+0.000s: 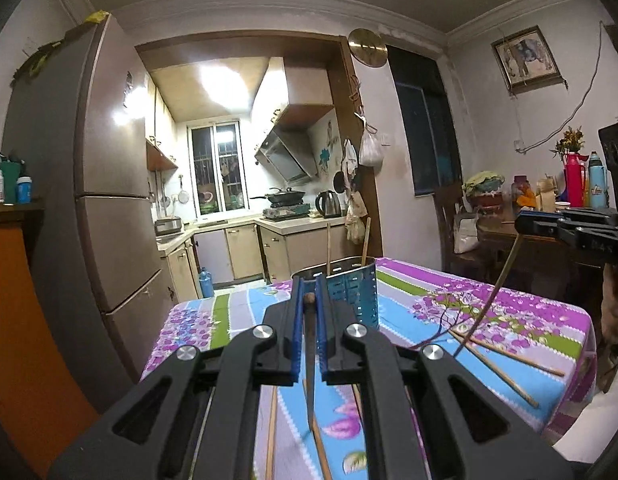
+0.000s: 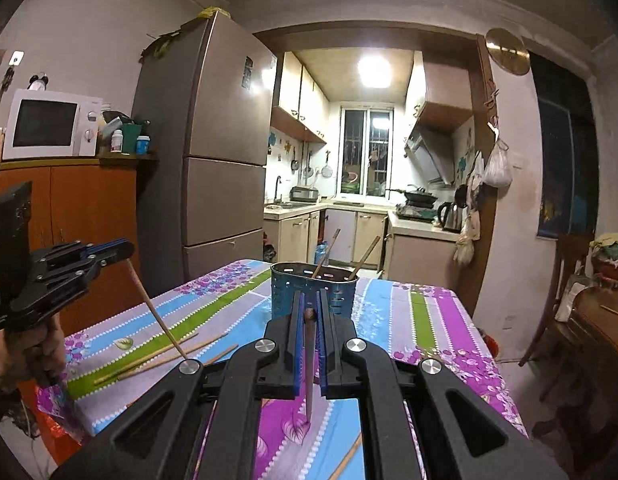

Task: Organize utensils
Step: 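Carry both chopsticks to the blue holder and lower them inside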

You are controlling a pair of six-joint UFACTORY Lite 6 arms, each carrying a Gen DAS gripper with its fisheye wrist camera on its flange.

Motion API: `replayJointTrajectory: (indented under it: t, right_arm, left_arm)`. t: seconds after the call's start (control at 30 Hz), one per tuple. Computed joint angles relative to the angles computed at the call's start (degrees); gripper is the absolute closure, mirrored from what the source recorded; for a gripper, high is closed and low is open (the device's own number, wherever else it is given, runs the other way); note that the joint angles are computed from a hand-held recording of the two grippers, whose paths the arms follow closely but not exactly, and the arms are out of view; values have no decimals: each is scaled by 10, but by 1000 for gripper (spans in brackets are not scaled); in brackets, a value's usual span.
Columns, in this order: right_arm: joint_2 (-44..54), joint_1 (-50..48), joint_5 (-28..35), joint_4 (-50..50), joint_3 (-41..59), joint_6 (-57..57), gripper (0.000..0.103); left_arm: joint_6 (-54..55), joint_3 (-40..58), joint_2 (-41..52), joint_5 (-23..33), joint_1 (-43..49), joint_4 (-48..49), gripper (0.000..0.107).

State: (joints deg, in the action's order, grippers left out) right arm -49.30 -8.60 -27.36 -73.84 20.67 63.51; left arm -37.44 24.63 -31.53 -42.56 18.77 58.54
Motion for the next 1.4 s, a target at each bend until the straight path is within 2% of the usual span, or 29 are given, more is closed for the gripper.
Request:
replayJointTrajectory:
  t: [0.2,0.63,0.8,1.1,1.27,1.4]
  right_arm:
    - [115,-16,-26,-13,92,13,96]
    - [219,-18,-28,-43,224,53,96]
    - [283,-27,-36,-89,335,117,96]
    - [503,-18,-37,-220,688,328,96]
    - [678,4,-31,-362,954,501,96]
    - [835,16,-58,-492,1186,661,96]
  left_arm:
    - [-24,91,78,36,-31,-4,102]
    - [-125,230,127,101,-68,53,102]
    - [-183,334,174,132,-94,80,102]
    - [-314,567,302,194,-146,149,102]
    - [-380,698,390,227,-171,200,102]
    - [-396,763,446,239,-185,212,102]
